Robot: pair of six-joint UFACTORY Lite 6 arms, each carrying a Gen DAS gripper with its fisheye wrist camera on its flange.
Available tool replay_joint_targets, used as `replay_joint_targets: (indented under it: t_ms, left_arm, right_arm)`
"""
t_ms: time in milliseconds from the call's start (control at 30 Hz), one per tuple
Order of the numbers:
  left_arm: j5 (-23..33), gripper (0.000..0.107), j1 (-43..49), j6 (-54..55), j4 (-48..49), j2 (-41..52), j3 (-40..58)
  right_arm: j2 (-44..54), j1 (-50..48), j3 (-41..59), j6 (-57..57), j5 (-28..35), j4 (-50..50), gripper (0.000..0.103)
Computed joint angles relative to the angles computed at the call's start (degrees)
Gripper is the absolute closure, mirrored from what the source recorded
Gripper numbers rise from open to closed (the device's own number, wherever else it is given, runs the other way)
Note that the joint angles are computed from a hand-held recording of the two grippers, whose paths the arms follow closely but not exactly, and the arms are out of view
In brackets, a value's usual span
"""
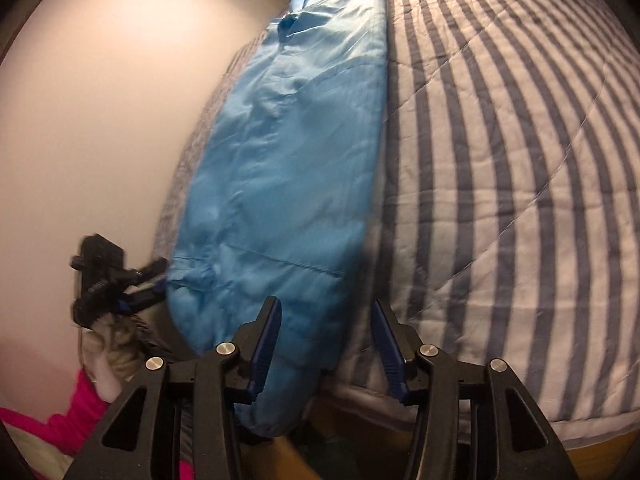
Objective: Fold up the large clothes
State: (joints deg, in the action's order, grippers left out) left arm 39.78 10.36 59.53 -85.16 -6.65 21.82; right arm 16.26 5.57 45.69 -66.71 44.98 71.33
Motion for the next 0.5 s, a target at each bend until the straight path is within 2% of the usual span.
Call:
replay_joint_targets:
  t_ms: [100, 167, 233, 267, 333, 500]
  left_arm:
    - [-0.5, 0.075, -0.9, 0.3, 0.3, 1.1, 0.6]
    - [0.0, 0.09, -0.9, 1.3, -0.4, 2.2, 0.7]
    - [0.0, 0.097, -1.5, 1.9, -0.9, 2.8, 0.9]
    - [-0.2, 0.1, -2.1, 2.1, -1.5, 2.5, 0.9]
    - [0.1, 0.102, -2.5, 1.9, -1.9, 1.4, 0.7]
    - [4.3, 0.103, -1.1, -0.4, -1.7, -1.8, 0.8]
  right_arm:
    - [4.2, 0.8, 2.5, -0.7, 1.6, 2.4, 0.056]
    - [6.6, 1.6, 4.1, -1.0, 2.6, 3.3, 0.063]
    - [9.1, 1.8, 6.1, -0.1, 3.8, 3.1, 0.079]
    - [10.0, 1.5, 6.7, 0.0, 4.6, 3.6, 0.083]
    - [10.9, 0.7, 6.9, -0.4, 6.3, 5.0, 0.092]
    - [10.4, -0.4, 7.1, -2.3, 10.8, 8.2, 0.099]
